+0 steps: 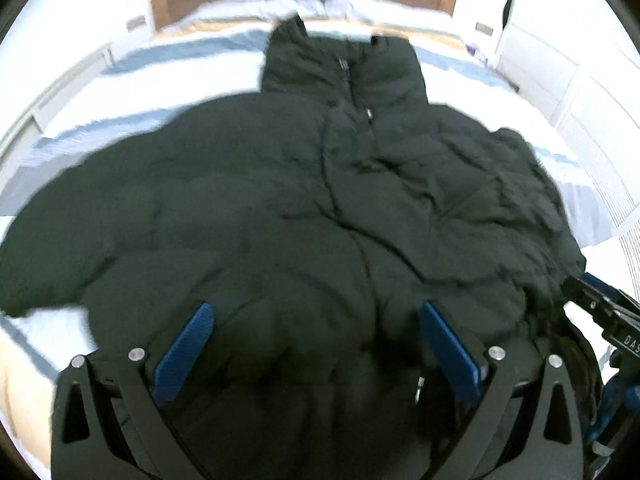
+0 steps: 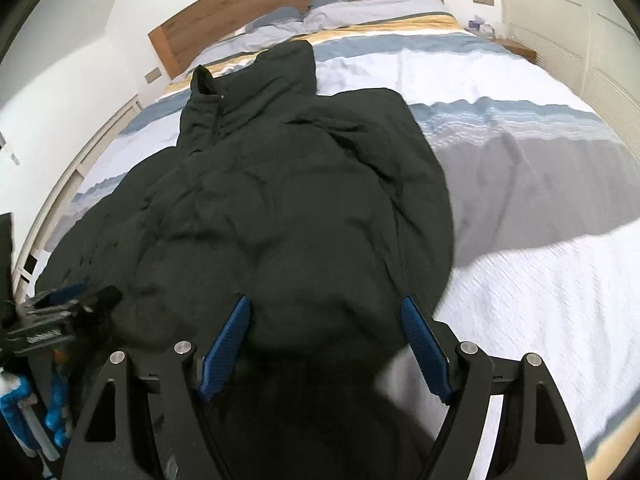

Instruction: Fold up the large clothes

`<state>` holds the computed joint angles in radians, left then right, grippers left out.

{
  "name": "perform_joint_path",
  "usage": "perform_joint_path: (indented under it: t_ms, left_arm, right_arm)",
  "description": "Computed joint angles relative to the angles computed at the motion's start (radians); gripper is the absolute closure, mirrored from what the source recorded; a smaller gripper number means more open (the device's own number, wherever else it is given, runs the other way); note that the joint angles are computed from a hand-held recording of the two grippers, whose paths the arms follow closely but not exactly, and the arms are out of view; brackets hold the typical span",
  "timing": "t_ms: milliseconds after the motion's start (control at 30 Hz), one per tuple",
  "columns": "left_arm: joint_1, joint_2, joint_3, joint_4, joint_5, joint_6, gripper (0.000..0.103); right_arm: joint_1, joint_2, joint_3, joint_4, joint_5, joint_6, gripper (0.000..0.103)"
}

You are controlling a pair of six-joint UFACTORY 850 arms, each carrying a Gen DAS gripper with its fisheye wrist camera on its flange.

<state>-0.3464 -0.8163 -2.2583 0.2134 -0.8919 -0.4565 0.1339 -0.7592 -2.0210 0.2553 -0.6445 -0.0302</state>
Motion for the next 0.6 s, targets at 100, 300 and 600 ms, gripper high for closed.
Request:
perform_joint_path:
  t_ms: [100, 300, 600]
  left_arm:
    - [-0.007, 0.169, 0.233, 0.101, 0.118, -0.098, 0.0]
    - [-0.021, 0.447, 0.573, 0.292, 0.273, -0.279, 0.0]
    - [-0.041, 0.778, 0.885, 0.423, 0.324, -0.404, 0.0]
  right_arm:
    - [0.01, 0.098, 0.121, 0.006, 0.036, -0.013, 0.026]
    - [0.049, 0.307, 0.36, -0.006, 0.12, -0.015, 0.026]
    - [0.132, 0.551, 0.604, -0.093, 0.183, 0.118, 0.026]
